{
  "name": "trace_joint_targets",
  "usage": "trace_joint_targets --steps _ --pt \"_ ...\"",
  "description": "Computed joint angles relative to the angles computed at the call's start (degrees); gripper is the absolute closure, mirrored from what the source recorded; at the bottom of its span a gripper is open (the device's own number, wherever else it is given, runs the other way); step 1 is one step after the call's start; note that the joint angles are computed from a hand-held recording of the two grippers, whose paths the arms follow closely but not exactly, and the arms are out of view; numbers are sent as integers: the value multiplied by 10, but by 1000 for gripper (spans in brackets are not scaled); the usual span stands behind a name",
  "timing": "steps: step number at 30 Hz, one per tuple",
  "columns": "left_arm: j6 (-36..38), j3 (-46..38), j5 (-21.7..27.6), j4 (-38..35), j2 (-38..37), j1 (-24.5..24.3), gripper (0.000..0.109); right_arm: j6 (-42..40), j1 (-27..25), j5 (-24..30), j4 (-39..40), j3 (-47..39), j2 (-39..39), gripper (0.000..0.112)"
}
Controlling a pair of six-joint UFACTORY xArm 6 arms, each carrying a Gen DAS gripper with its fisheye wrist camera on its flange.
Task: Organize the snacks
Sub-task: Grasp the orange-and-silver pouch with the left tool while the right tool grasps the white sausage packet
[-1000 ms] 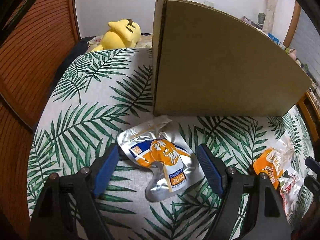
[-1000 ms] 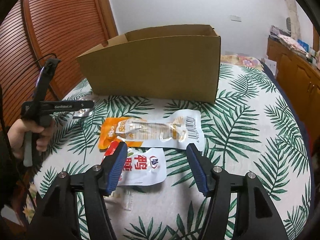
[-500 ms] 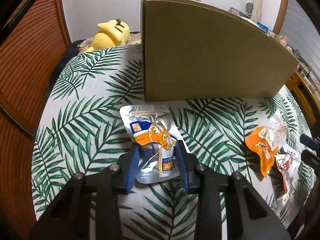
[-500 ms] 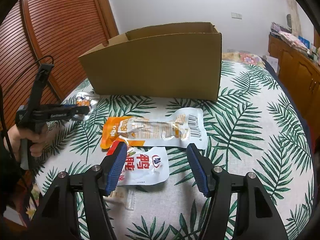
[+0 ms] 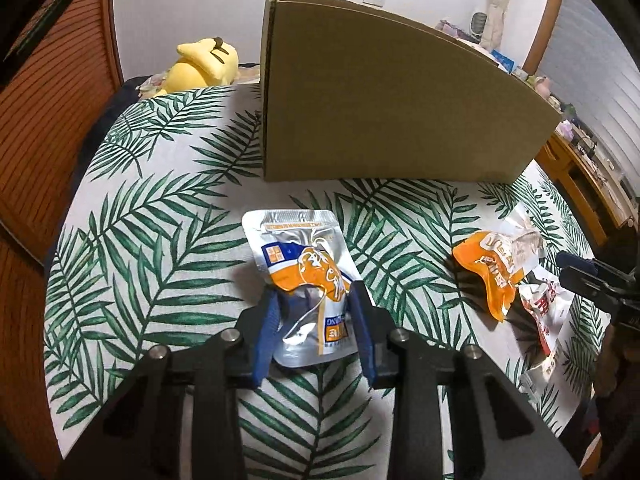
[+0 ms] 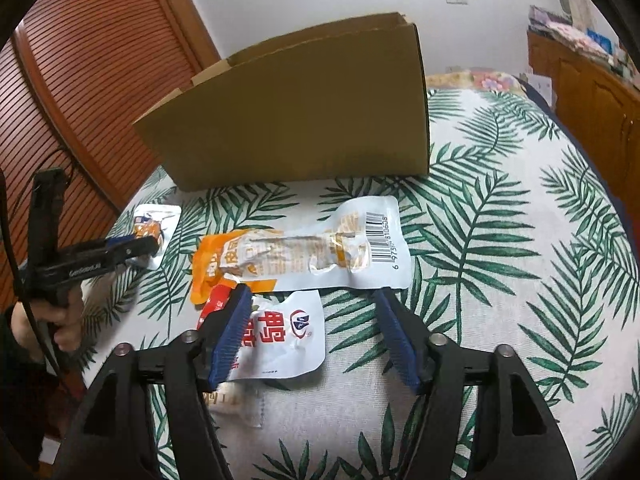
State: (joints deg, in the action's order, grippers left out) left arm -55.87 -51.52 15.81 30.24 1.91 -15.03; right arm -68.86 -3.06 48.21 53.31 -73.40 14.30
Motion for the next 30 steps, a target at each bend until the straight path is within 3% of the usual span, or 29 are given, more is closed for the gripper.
trace_joint_targets --steps 11,21,26,30 --pt "-4 -13 2 15 14 8 76 68 14 6 -30 -42 36 35" --pt "-7 -13 4 20 14 6 76 156 47 -30 -85 -110 85 27" --pt "-11 -14 5 28 15 6 76 204 67 -60 -122 -125 97 20" --pt "-13 -14 5 33 15 6 76 252 93 -123 -192 -107 96 19"
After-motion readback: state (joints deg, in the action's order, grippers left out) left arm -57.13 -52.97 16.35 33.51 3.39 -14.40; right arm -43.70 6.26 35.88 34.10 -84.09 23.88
